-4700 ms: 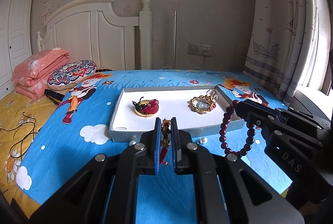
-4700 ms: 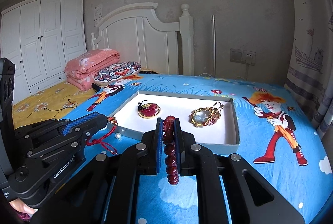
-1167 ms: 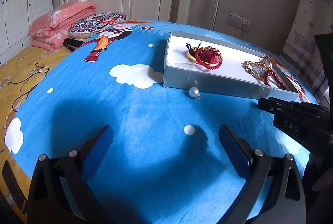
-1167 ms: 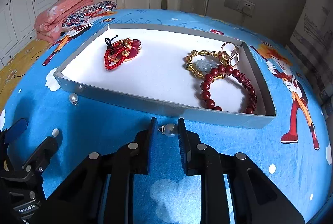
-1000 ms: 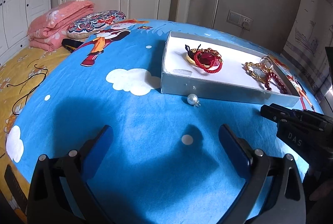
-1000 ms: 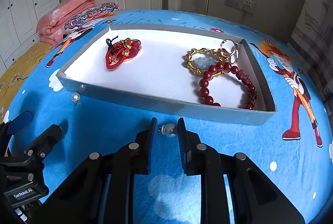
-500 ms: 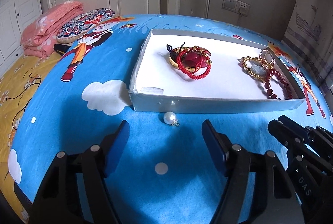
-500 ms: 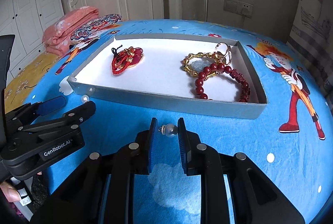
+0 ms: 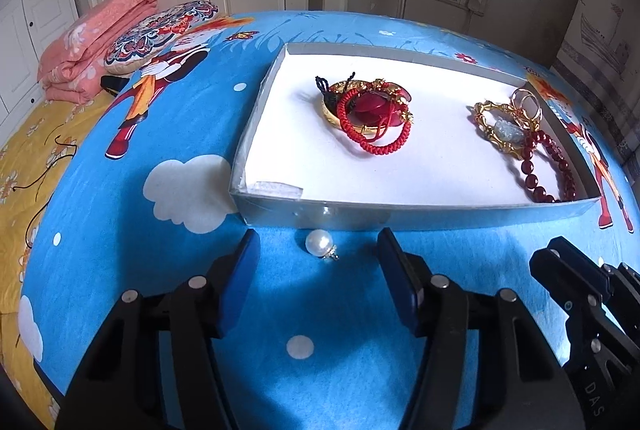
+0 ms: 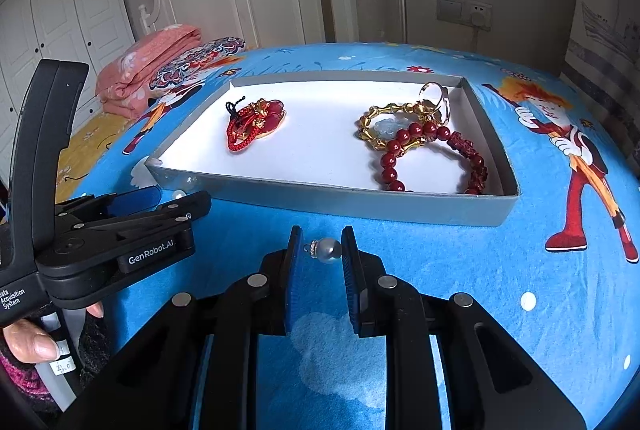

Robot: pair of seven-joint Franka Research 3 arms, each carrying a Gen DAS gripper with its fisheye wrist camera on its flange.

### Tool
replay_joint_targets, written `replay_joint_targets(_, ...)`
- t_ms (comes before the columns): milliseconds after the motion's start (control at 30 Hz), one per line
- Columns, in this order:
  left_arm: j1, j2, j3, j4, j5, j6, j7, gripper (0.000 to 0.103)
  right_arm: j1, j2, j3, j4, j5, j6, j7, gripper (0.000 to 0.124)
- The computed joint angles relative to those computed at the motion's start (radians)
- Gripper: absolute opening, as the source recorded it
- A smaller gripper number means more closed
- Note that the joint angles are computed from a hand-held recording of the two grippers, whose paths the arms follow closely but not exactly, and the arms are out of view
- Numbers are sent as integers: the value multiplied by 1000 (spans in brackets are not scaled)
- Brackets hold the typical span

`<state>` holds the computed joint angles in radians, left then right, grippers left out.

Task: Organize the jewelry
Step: 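Close the left tool on one white pearl while the right tool closes on the other, then carry the pearl in the left tool while the right tool carries its pearl over the tray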

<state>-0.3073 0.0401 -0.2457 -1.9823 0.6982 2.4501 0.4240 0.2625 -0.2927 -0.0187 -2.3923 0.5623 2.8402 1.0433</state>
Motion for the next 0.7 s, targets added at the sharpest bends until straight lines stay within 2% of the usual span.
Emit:
replay_joint_targets(67,-1,10,0,13,6,-10,6,54,6,-2,-5,-1,11,0,-10,19)
replay_joint_targets(167,-5,17,2,20,22,-6,11,46,11,-6,-10,-4,26,-2,-18,19)
replay_joint_targets(267,-13,22,-1,25,47,-8,27,31,11,-7,-11,-5,34,-6,-21,19)
replay_joint_targets(333,-21,25,-2,31,69,-26,22,15,8,-9,-8,-7,31,-5,-19,19)
replay_joint_targets(533,-25,13,-3,15,71,-19,36,14,3,-9,-4,-8,21,-4,-13,19)
replay_joint_targets(700,-13,-42,-6,-64,54,62,-7,14,12,-20,-11,-21,32,9,-26,19)
